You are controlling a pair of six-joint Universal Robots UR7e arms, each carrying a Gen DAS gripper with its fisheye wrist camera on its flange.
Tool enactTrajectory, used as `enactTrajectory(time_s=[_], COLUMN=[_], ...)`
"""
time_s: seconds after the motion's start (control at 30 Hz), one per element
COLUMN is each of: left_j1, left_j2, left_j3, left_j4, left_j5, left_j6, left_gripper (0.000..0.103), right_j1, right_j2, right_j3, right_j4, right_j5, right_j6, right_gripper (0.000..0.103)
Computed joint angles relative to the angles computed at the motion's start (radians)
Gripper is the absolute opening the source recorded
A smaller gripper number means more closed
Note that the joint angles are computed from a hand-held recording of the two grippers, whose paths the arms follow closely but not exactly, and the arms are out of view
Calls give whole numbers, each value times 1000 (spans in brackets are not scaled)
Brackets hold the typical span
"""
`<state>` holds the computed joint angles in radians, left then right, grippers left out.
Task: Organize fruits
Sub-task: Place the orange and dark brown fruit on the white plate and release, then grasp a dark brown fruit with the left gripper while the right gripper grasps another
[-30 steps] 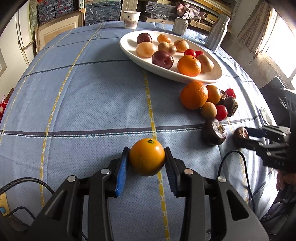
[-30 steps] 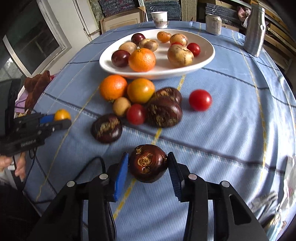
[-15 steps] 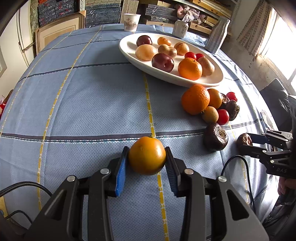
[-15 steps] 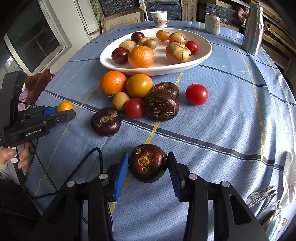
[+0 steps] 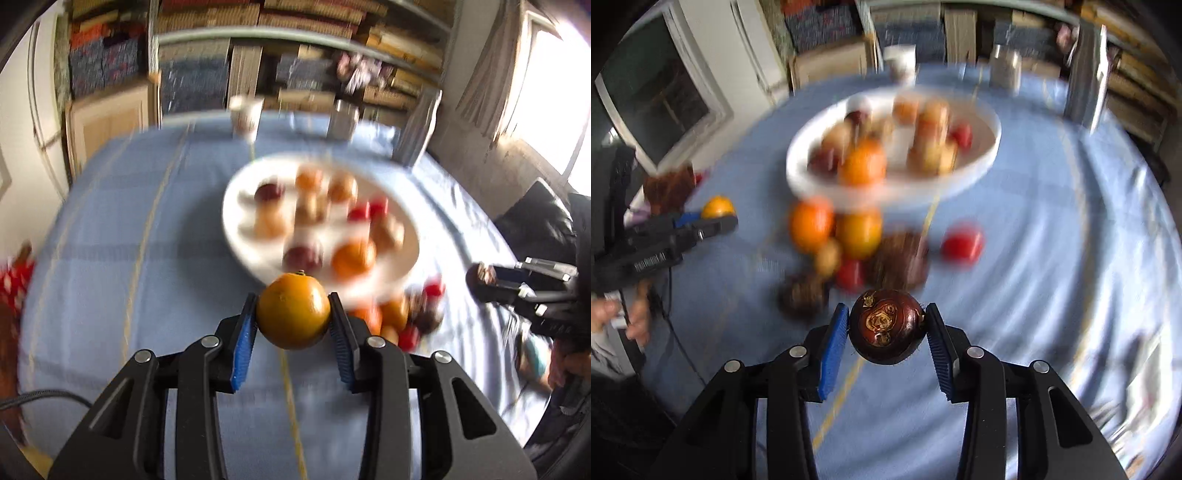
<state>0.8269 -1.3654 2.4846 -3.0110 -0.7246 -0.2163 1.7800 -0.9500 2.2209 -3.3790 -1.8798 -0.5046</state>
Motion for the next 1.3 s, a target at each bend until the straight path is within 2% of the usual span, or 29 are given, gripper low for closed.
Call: enactTrajectory(time_s=[0.1, 0.2, 0.5, 0.73, 0.77, 0.8, 0.9, 1.03, 1.1, 1.2, 1.3], left_j1=[11, 42, 192, 242, 245, 248, 246, 217, 196, 154, 105], left_j2=[55, 116, 244, 279, 282, 285, 285, 267, 236, 180, 120], left_j3=[-88, -155, -246, -268, -270, -274, -276, -254, -229, -176, -104], left_j4=[-66, -91, -49, -78, -80, -86, -81, -83, -85, -77, -33], left_j5=[1, -8, -60, -84, -86, -85, -84, -48, -37, -12, -6], left_j6=[98, 157, 132, 136, 133, 132, 133, 126, 109, 73, 8], left_gripper=[37, 37, 37, 37, 39, 44, 50, 56, 57, 64, 65], right_j1=[31, 38, -8, -20, -20, -23, -21, -7, 4, 15, 7], right_j2=[2, 59, 252, 318, 325, 329, 329, 281, 238, 153, 91], right_j3=[-76, -164, -350, -422, -429, -437, -432, -392, -353, -261, -163], right_j4=[8, 48, 211, 265, 273, 295, 269, 206, 149, 46, -37], right_j5=[29, 37, 23, -2, -8, -8, -5, 20, 34, 49, 44], right_j6=[-1, -7, 40, 46, 48, 52, 48, 34, 23, 13, 9], right_gripper=[43, 43, 43, 44, 44, 44, 54, 55, 58, 67, 73])
